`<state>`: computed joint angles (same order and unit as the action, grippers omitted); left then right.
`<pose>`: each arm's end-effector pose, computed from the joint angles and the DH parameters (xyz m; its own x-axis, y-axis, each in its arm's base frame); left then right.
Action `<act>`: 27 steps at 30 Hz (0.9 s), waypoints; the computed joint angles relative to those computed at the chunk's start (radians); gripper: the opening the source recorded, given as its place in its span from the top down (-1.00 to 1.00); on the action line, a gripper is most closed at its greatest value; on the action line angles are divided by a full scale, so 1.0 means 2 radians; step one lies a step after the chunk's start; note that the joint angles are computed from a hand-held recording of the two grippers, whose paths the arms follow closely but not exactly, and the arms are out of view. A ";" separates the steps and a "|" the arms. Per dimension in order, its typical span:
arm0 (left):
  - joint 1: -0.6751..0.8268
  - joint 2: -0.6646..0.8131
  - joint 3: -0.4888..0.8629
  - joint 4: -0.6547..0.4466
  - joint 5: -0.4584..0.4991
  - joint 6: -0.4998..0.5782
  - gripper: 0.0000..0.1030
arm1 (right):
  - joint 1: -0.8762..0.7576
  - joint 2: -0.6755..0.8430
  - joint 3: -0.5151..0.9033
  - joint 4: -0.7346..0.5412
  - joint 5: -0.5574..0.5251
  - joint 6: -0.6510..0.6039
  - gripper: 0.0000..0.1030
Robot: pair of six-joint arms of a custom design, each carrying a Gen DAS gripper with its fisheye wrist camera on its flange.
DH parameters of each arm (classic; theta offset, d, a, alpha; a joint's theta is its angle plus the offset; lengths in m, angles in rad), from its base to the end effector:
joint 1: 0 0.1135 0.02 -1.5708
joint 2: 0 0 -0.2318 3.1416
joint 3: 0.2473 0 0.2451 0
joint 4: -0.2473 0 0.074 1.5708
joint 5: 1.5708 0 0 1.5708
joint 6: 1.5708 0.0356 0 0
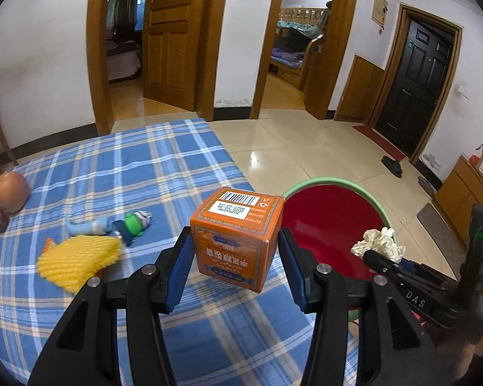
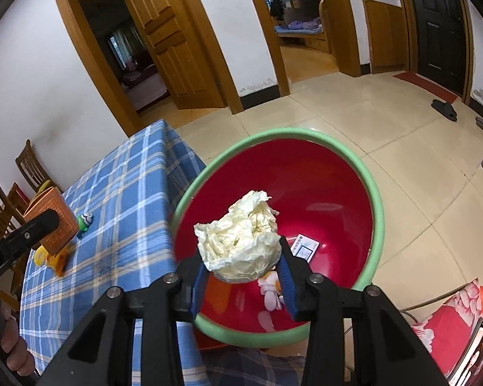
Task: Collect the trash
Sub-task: 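Carry the box and paper over the red bucket and open both tools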
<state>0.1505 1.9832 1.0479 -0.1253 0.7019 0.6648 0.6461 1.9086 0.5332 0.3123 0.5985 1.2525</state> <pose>0.3511 0.0300 0.0819 -0.5573 0.3919 -0.7319 0.6875 0.7121 -0.1422 0.2134 0.1358 0.0204 -0.4831 0.6185 -0.6198 0.5755 0.7577 0.3077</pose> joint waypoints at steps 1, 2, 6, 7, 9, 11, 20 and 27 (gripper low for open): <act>-0.004 -0.001 -0.003 0.003 -0.002 -0.001 -0.03 | -0.002 0.001 -0.003 0.005 -0.002 0.000 0.12; -0.009 -0.001 -0.005 0.005 -0.003 -0.002 -0.03 | -0.004 0.003 -0.005 0.008 -0.003 0.001 0.10; -0.025 0.001 -0.011 0.011 -0.008 -0.005 -0.03 | -0.010 0.008 -0.013 0.023 -0.007 0.002 0.08; -0.028 0.001 -0.012 0.010 -0.010 -0.005 -0.03 | -0.011 0.008 -0.015 0.024 -0.008 0.003 0.04; -0.034 0.000 -0.016 0.012 -0.013 -0.006 -0.03 | -0.014 0.009 -0.019 0.029 -0.008 0.004 -0.01; -0.040 0.001 -0.019 0.014 -0.015 -0.005 -0.03 | -0.014 0.007 -0.023 0.029 -0.007 0.009 -0.09; -0.068 0.007 -0.032 0.026 -0.030 -0.009 -0.03 | -0.011 -0.010 -0.056 0.054 -0.001 0.026 -0.37; -0.096 0.011 -0.045 0.040 -0.033 -0.009 -0.03 | 0.001 -0.036 -0.076 0.041 0.016 0.057 -0.44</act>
